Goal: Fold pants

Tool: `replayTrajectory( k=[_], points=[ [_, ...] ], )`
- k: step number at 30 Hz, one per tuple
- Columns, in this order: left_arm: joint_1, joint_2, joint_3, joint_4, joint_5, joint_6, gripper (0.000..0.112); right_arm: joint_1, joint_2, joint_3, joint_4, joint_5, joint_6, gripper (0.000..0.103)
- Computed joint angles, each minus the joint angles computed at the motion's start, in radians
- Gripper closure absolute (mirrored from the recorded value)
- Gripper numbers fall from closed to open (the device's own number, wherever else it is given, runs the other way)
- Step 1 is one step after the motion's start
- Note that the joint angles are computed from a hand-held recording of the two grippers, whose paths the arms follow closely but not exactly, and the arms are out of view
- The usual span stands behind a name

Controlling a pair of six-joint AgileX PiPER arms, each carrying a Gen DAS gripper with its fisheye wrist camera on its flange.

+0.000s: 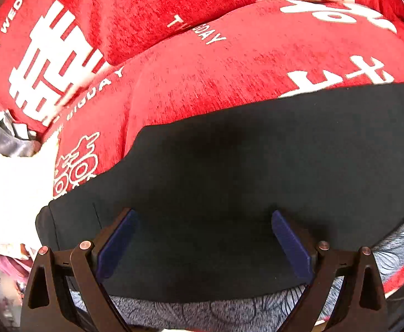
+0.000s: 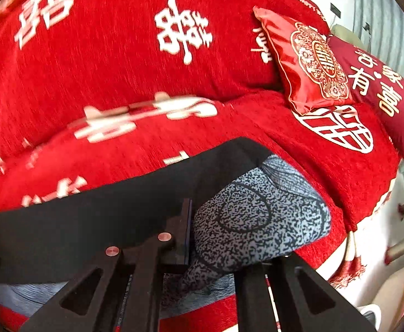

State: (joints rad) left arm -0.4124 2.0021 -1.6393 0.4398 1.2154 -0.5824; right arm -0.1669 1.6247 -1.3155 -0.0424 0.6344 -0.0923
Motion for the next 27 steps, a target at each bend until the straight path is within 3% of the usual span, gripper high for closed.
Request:
replayTrajectory(
  k=[5, 7, 9, 12, 15, 20, 23, 25, 27],
  points=[
    [0.077, -0.042, 0.072, 0.029, -0.010, -0.003, 0.012, -0.008, 0.072, -0.017, -0.121, 0.020, 0.072, 0.073],
    [0.123, -0.072, 0.131, 0.045, -0.037, -0.004, 0.009, -0.022, 0.067, -0.008, -0.177, 0.020, 0.134, 0.044],
    [0.192, -0.107, 0.194, 0.019, -0.076, 0.004, 0.009, -0.046, 0.052, 0.003, -0.227, 0.019, 0.216, 0.025],
    [0.267, -0.135, 0.223, -0.066, -0.099, 0.039, 0.009, -0.091, 0.043, -0.007, -0.276, 0.064, 0.302, 0.023],
    [0.286, -0.147, 0.229, -0.107, -0.103, 0.041, 0.009, -0.088, 0.026, -0.027, -0.377, 0.160, 0.424, 0.023],
    [0.237, -0.180, 0.228, -0.207, -0.146, 0.032, 0.009, 0.046, -0.124, 0.027, -0.389, 0.203, 0.478, 0.023],
    [0.172, -0.192, 0.211, -0.242, -0.182, 0.059, 0.009, 0.170, -0.161, 0.008, -0.188, 0.232, 0.308, 0.019],
    [0.158, -0.185, 0.194, -0.291, -0.196, 0.103, 0.009, 0.257, -0.115, -0.041, 0.008, 0.297, 0.124, 0.019],
    [0.173, -0.169, 0.189, -0.312, -0.197, 0.111, 0.009, 0.344, -0.050, -0.090, 0.080, 0.366, 0.053, 0.019]
  ],
)
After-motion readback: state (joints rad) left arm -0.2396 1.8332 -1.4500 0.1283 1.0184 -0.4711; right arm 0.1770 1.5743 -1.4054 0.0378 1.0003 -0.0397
